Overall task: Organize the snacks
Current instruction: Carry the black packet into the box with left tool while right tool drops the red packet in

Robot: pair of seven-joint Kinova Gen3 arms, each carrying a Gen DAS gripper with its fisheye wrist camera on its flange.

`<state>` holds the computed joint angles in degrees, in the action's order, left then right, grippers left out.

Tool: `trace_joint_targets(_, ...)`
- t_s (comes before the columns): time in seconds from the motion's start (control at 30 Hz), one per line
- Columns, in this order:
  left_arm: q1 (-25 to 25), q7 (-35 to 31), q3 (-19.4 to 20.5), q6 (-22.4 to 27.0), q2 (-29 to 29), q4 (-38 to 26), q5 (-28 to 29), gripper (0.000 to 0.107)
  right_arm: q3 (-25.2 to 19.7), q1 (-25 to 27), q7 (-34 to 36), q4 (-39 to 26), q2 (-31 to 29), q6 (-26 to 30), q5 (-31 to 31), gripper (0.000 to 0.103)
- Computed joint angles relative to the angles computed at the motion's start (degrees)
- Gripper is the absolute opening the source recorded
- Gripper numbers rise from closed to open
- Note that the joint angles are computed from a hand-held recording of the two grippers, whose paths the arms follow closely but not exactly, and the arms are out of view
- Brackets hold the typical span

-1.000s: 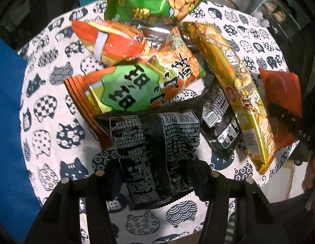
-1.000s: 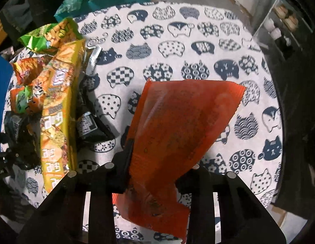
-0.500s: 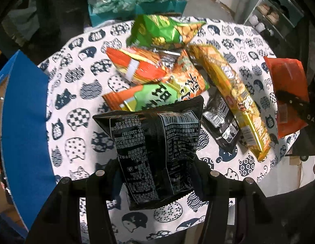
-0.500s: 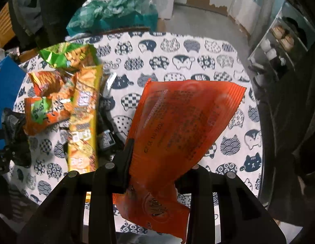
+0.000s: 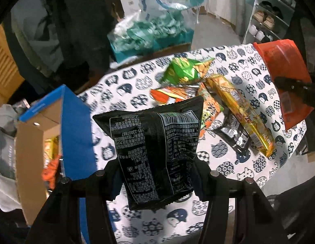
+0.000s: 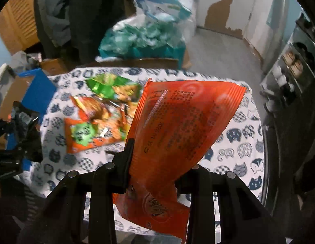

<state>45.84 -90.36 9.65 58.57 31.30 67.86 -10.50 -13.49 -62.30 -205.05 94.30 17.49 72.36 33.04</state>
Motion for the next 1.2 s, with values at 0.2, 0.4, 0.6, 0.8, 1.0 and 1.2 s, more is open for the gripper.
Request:
trace_joint_targets(0.2,-2.0,-1.6,0.0,-0.8,-1.9,1.2,0.2,0.057,0.6,0.1,3.5,-4.2,1.2,0.4,1.7,0.031)
trace_joint_targets(0.4,-4.1,-2.6,0.0,-2.8,-4.2,3.1,0.5,0.057,1.8,0.3,7.7,-8.6,2.7,-0.5,2.9,0.031)
trace_joint_targets(0.6,-6.5,-3.7,0.0,-5.4,-6.7,6.0,0.5,0.057,3.5,0.1,13.3,-14.7,5.6,-0.5,3.2,0.031)
trace_joint_targets(0.8,-9.3,-4.4,-0.2,-6.9,-8.1,7.9,1.1,0.057,5.5,-0.4,20.0,-21.7,8.9,0.2,2.2,0.031)
trace_joint_targets(1.0,-11.9,-4.7,-0.5,-8.6,-9.4,9.3,1.4,0.057,7.7,-0.4,26.6,-28.7,12.4,-0.2,0.7,0.031)
trace_joint_targets(1.2,-13.7,-5.3,-0.7,-9.9,-10.0,10.5,1.5,0.057,9.9,0.0,34.3,-37.5,17.1,0.0,-1.9,0.031)
